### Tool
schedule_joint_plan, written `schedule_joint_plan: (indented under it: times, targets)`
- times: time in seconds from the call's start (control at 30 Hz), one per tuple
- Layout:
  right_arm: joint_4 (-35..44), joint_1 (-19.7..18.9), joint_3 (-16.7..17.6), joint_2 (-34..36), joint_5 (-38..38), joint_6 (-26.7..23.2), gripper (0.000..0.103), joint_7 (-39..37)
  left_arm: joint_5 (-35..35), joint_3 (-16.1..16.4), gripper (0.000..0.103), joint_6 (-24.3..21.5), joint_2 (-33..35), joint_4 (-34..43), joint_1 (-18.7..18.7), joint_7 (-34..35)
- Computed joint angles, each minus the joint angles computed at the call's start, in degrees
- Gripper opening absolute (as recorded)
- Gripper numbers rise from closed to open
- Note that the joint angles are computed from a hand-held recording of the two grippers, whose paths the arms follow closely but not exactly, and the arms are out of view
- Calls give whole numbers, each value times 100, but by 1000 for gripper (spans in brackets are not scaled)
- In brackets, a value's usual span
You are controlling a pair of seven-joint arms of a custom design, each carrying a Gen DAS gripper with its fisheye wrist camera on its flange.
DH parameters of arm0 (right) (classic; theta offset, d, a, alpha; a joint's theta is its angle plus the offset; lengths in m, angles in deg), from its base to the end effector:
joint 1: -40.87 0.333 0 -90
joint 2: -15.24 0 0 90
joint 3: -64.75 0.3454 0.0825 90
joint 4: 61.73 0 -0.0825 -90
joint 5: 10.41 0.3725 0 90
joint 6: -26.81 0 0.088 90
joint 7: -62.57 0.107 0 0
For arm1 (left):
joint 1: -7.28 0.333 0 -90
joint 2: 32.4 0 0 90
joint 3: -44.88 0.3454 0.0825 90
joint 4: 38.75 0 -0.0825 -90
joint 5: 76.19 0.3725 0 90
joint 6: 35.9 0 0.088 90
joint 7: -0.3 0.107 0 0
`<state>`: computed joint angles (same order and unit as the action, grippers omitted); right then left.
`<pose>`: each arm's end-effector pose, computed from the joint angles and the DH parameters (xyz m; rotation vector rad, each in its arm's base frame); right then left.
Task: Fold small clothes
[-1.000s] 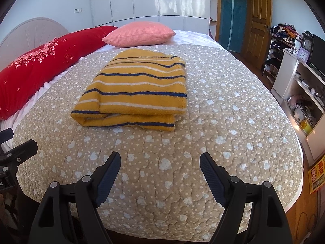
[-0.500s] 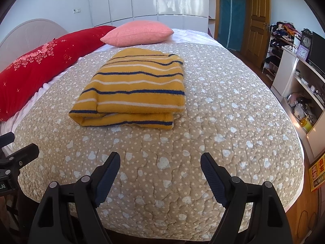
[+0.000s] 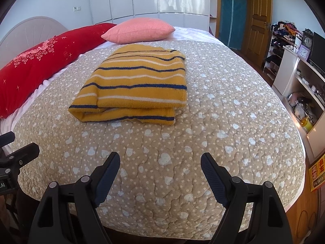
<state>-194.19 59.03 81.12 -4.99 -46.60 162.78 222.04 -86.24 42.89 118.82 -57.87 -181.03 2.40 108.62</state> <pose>0.3761 0.2677 0.5540 -1.6153 2.0353 -0.7735 0.4280 -0.0475 0.5551 -1.5441 2.1124 -0.6830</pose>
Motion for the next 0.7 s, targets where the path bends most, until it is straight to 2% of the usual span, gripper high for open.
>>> schedule_joint_plan:
  times: [0.7]
  targets:
    - [3, 49, -32, 164, 10, 37, 86, -89, -118, 28, 103, -235, 245, 86, 57, -19]
